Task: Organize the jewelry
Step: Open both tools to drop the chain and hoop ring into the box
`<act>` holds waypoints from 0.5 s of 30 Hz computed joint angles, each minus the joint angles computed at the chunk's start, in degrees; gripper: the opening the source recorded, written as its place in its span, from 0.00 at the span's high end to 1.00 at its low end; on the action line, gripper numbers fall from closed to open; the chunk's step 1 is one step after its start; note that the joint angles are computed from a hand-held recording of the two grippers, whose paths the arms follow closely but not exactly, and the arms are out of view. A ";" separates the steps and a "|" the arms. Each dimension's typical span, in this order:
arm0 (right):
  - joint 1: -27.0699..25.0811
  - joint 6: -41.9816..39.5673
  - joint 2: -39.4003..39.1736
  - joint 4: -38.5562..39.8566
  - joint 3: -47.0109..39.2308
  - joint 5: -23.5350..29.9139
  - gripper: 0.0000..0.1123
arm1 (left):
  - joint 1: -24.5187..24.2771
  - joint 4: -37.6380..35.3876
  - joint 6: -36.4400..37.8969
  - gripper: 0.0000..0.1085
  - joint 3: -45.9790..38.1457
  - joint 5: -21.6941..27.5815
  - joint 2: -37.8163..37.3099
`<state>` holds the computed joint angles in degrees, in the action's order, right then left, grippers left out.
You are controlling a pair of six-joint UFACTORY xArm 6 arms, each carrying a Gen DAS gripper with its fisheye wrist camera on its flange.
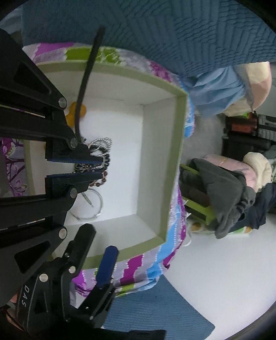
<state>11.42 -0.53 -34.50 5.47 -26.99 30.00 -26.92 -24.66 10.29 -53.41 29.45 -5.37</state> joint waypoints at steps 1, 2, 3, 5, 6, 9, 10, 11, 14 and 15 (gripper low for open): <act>0.06 0.24 -0.03 -0.25 0.14 -0.14 0.53 | -0.01 0.66 -0.36 0.94 0.11 0.11 0.17; 0.02 0.42 -0.19 -0.50 0.24 -0.23 0.53 | 0.00 1.58 -1.07 0.94 0.29 -0.02 0.19; -0.04 0.64 -0.33 -0.73 0.23 -0.17 0.53 | -0.06 2.04 -1.61 0.93 0.54 -0.19 -0.14; -0.38 0.78 -0.78 -0.68 -0.10 0.35 0.53 | 0.14 2.67 -2.60 0.93 0.30 0.72 -0.54; -0.69 1.00 -1.06 -0.88 -0.41 0.72 0.53 | 0.34 2.42 -2.49 0.93 -0.18 1.87 -0.76; -1.34 1.88 -2.23 -1.64 -1.28 1.27 0.53 | 0.30 5.21 -4.31 0.67 -0.64 2.58 -2.58; -1.54 2.02 -2.84 -1.82 -1.61 1.58 0.52 | 0.22 5.87 -5.06 0.57 -0.61 2.33 -3.53; -1.69 2.23 -3.36 -2.07 -2.01 1.92 0.52 | 0.00 6.63 -6.04 0.45 0.06 1.28 -4.94; -2.26 1.59 -5.80 -1.61 -3.40 3.37 0.52 | -0.34 9.79 -8.90 0.42 0.22 1.31 -8.54; -2.43 1.55 -6.97 -1.52 -3.74 3.63 0.52 | -0.41 10.66 -9.81 0.41 -0.10 1.91 -9.71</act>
